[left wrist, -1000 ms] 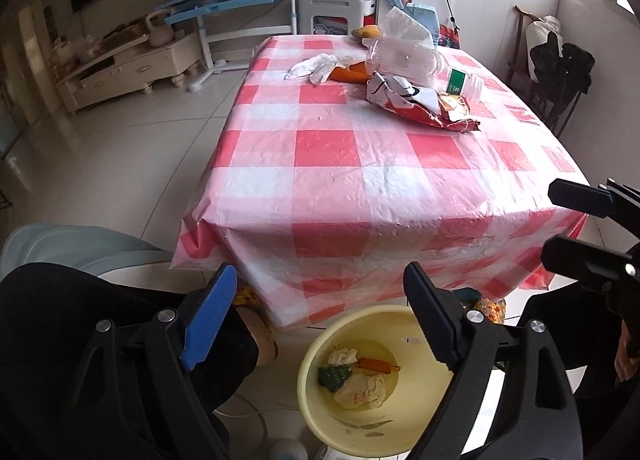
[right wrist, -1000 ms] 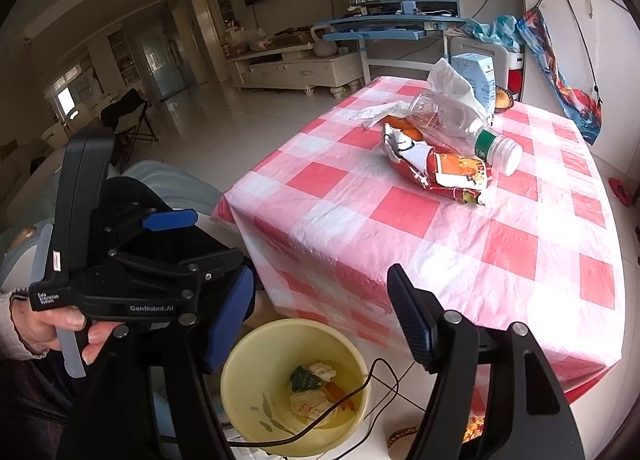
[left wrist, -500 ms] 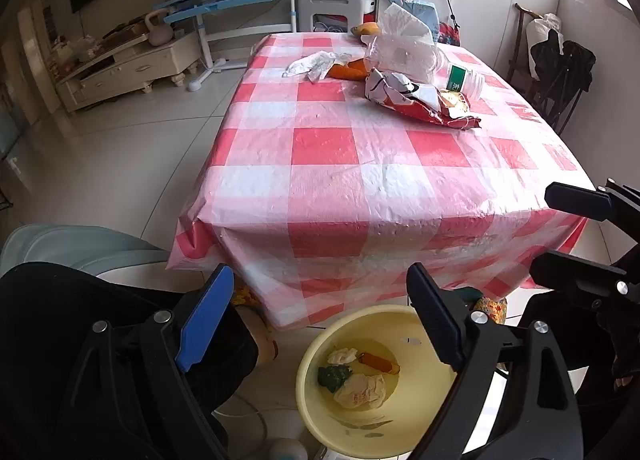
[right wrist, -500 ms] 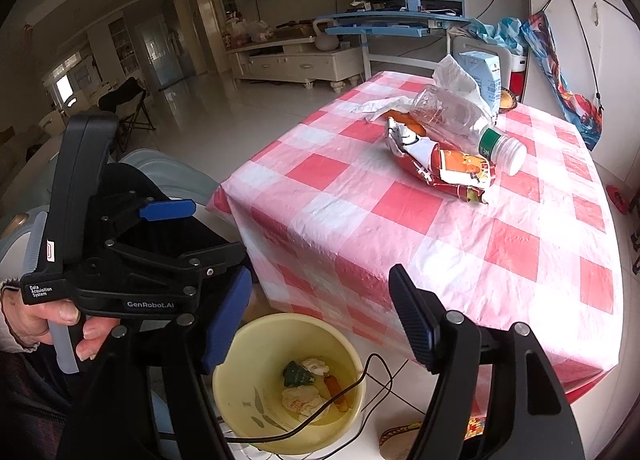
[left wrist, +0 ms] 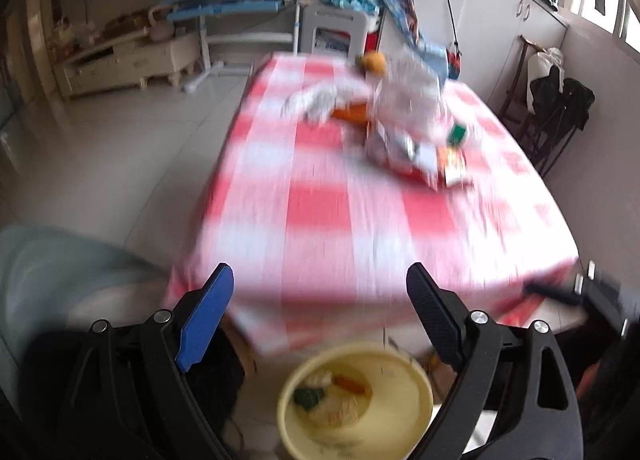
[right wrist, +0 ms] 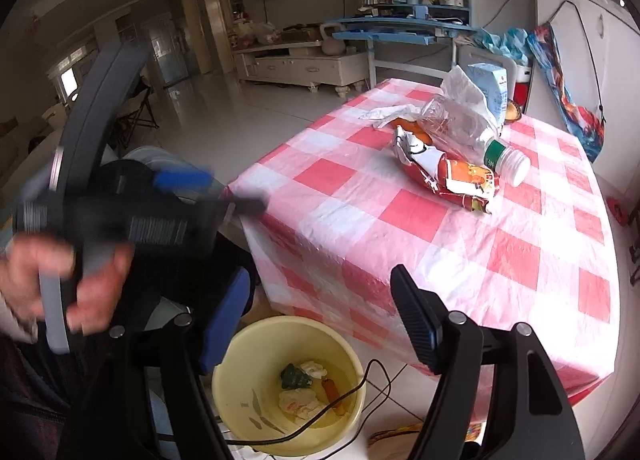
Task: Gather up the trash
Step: 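Return the left tool to the table and grasp another orange peel, then grasp the white-and-red snack wrapper with the right tool while the left holds the peel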
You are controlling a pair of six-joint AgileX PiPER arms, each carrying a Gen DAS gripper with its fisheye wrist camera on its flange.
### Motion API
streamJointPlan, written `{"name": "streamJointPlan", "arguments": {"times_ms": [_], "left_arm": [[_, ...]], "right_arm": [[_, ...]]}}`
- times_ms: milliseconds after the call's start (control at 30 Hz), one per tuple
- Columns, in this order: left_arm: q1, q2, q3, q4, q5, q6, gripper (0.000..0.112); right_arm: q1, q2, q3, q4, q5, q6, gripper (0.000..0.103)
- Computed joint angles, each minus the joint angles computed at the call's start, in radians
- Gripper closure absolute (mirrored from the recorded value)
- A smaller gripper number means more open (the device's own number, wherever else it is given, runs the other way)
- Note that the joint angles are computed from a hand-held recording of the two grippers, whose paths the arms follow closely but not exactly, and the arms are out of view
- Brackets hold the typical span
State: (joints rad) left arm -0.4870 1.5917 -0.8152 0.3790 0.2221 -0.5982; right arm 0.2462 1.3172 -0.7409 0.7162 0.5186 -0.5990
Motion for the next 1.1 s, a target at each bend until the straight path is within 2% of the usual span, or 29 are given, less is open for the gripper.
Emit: {"name": "streamJointPlan", "arguments": {"times_ms": [167,267,333,433,600,667,733,800,967,1100], "left_arm": [[0.022,0.234,-0.389,-0.059,0.118,0.106,0.027],[0.029,0.438,-0.689,-0.157,0.251,0.227,0.028],[0.032,0.579,-0.889,-0.253,0.343,0.342,0.033],[0.012,0.771,-1.179,-0.269,0.516,0.406,0.037],[-0.014,0.966,-1.452,-0.255,0.666,0.437,0.049],[-0.011,0.985,-1.479,-0.275,0.665,0.436,0.056],[-0.011,0.985,-1.485,-0.302,0.666,0.485,0.078],[-0.007,0.961,-1.442,-0.316,0.653,0.493,0.092],[0.044,0.821,-1.198,-0.411,0.563,0.517,0.093],[0.112,0.718,-1.026,-0.554,0.495,0.575,0.093]], "right_arm": [[0.02,0.04,-0.023,0.01,-0.018,-0.021,0.033],[0.037,0.056,-0.032,-0.004,-0.026,-0.02,0.033],[0.055,0.068,-0.04,-0.03,-0.032,-0.005,0.033],[0.072,0.08,-0.048,-0.051,-0.032,0.001,0.033],[0.082,0.097,-0.059,-0.061,-0.029,-0.003,0.033],[0.082,0.103,-0.063,-0.062,-0.026,-0.006,0.032],[0.084,0.106,-0.068,-0.061,-0.027,-0.009,0.032],[0.086,0.108,-0.069,-0.055,-0.028,-0.018,0.032],[0.102,0.104,-0.066,-0.083,-0.045,0.013,0.032],[0.12,0.093,-0.058,-0.109,-0.054,0.044,0.032]]}}
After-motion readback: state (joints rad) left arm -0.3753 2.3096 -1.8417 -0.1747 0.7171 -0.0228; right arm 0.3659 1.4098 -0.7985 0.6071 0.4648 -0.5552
